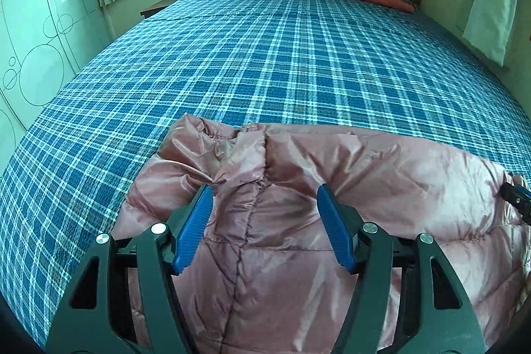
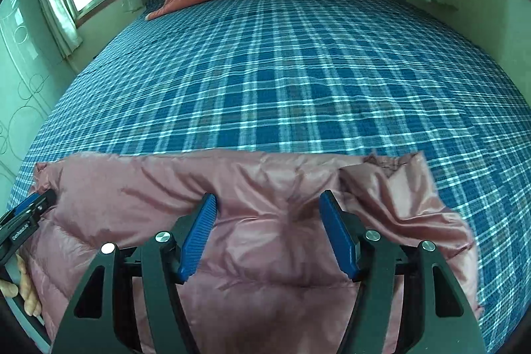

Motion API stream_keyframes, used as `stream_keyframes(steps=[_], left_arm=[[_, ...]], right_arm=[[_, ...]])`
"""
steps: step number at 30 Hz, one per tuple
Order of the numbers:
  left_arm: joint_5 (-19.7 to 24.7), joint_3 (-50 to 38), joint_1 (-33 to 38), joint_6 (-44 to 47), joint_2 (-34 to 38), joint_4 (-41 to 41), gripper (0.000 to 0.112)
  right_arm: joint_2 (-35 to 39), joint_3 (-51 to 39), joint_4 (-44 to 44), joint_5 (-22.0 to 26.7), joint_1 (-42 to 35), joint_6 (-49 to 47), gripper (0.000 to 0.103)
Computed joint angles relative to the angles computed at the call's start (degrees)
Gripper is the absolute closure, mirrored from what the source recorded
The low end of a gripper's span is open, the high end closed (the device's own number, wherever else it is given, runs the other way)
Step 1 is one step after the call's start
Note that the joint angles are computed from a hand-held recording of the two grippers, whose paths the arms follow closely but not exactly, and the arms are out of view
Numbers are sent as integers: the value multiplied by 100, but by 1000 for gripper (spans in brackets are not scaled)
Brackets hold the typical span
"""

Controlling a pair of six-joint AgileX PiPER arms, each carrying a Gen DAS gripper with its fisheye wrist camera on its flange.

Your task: Fold large clothes

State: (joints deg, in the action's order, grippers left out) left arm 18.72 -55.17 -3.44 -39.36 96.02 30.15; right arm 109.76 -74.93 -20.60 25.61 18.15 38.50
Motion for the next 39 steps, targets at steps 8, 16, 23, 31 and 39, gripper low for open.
stream_keyframes(steps=[8, 16, 23, 31, 39], left_arm=[[-109, -320, 131, 296, 588, -341, 44], [256, 343, 691, 1614, -649, -1553, 44], [545, 1682, 2080, 3279, -2345, -2856, 43], [1681, 2739, 4565, 6656, -3794, -5553, 43], [4891, 3227, 8506, 9771, -4382, -7282, 38]], right_arm=[[314, 29, 308, -337, -205, -228, 37], [-1372, 1525, 291, -643, -531, -126, 36], [-3384, 3520, 1366, -471, -1270, -1414, 36], [-5382, 5305, 4608, 145, -2784, -4733, 36], [-6162, 6370, 7609, 1907, -5093, -7925, 34]])
